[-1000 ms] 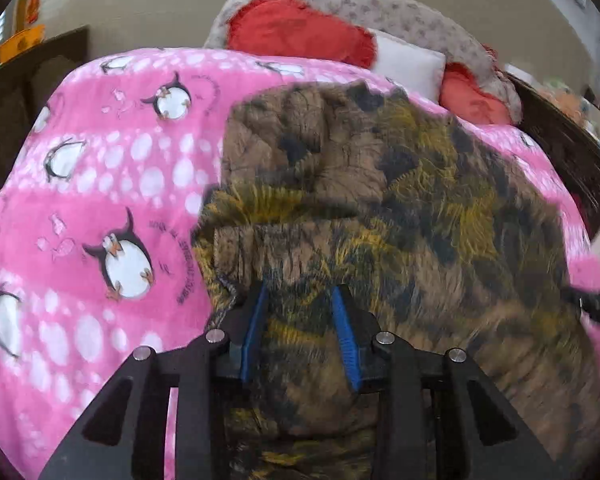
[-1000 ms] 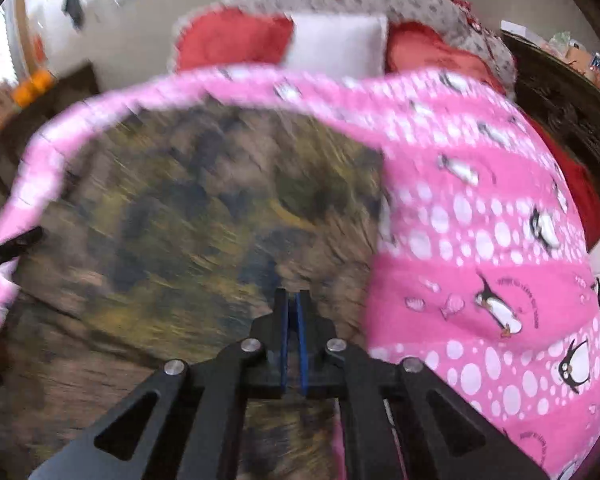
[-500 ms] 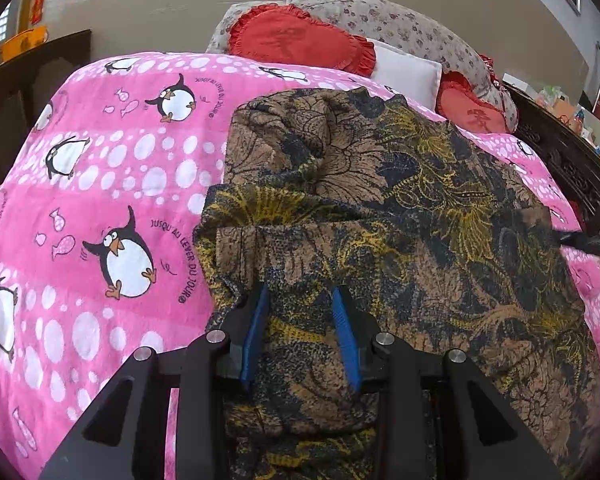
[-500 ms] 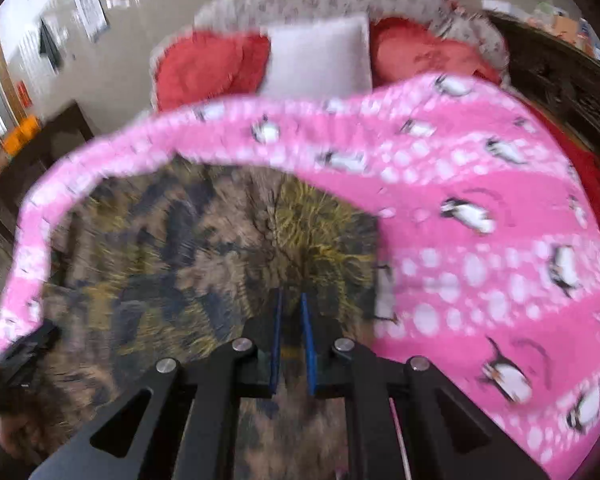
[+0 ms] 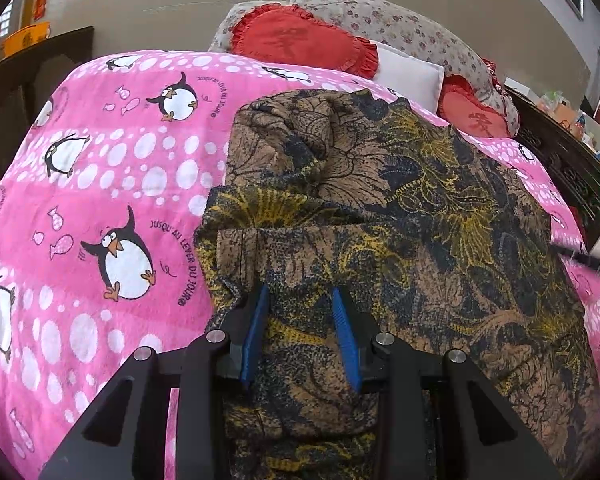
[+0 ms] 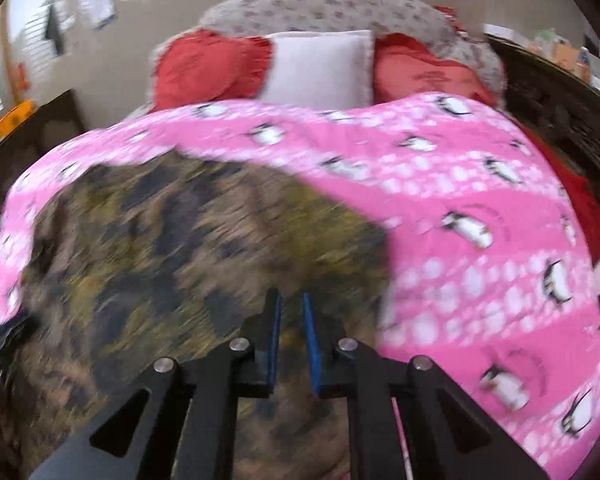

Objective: Fold small clothes

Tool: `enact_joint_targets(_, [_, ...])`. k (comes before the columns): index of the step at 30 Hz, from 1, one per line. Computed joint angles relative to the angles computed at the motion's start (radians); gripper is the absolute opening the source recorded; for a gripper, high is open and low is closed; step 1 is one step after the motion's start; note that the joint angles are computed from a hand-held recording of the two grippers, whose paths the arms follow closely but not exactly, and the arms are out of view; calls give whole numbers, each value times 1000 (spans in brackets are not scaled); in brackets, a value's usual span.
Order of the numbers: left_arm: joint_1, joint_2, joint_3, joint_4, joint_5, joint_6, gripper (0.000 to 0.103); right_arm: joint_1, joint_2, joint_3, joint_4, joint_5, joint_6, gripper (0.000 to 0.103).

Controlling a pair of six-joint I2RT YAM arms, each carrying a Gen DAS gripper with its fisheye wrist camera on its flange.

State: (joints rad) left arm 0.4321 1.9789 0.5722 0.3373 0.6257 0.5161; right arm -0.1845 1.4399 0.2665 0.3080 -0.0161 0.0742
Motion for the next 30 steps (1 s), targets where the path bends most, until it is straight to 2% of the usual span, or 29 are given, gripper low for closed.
enact_joint_targets(2, [-3, 0, 2, -2, -1, -2, 14, 72, 124, -17, 72, 82, 12, 29])
enact_joint_targets(4, [0, 1, 4, -6, 2, 0, 14, 93, 214, -53, 220, 117, -1, 32])
enact_joint_targets(5, [1, 1, 6, -9, 3, 0, 14, 92, 184, -48, 179, 115, 11, 32])
enact_joint_targets(7, [0, 2, 6, -9, 2, 0, 14, 132, 87, -16, 17, 160, 60, 32])
enact_joint_targets(9, [1, 2, 6, -8, 2, 0, 14, 176, -2, -27, -33, 180, 87, 32])
enact_joint_targets(11, [0, 2, 6, -8, 1, 1, 14, 273, -63, -102, 8, 220, 185, 33])
enact_joint_targets(13, [0, 1, 5, -8, 1, 1, 14, 348, 78, -95, 53, 237, 222, 38])
enact_joint_targets(14, [0, 1, 5, -9, 2, 1, 14, 393, 145, -108, 120, 284, 227, 38])
enact_joint_targets(15, [2, 1, 5, -11, 5, 1, 14, 480, 162, -125, 162, 386, 261, 38])
enact_joint_targets(17, [3, 0, 5, -12, 6, 2, 14, 544, 80, -61, -66, 443, 360, 38])
enact_joint_targets(18, [3, 0, 5, -11, 4, 2, 14, 559, 32, -50, -127, 440, 400, 38])
enact_joint_targets(19, [2, 0, 4, -9, 2, 1, 14, 590, -36, -68, -135, 428, 428, 42])
enact_joint_targets(20, [1, -1, 3, -7, -1, 1, 14, 633, -56, -89, -104, 441, 441, 47])
enact_joint_targets(21, [1, -1, 3, -7, -2, 4, 14, 674, -26, -94, -84, 451, 448, 60])
enact_joint_targets(22, [1, -1, 3, -7, -2, 4, 14, 679, 55, -90, -37, 452, 447, 63])
enact_joint_targets(24, [0, 0, 3, -7, -6, 5, 14, 676, 193, -155, 208, 455, 422, 63])
enact_joint_targets(25, [-1, 0, 3, -5, -8, 5, 14, 638, 186, -183, 266, 407, 411, 64])
enact_joint_targets(28, [-8, -3, -3, 4, -19, 0, 14, 553, 205, -211, 367, 306, 373, 65])
enact_joint_targets(30, [-9, -3, -3, 4, -19, 0, 14, 561, 217, -206, 370, 320, 372, 64])
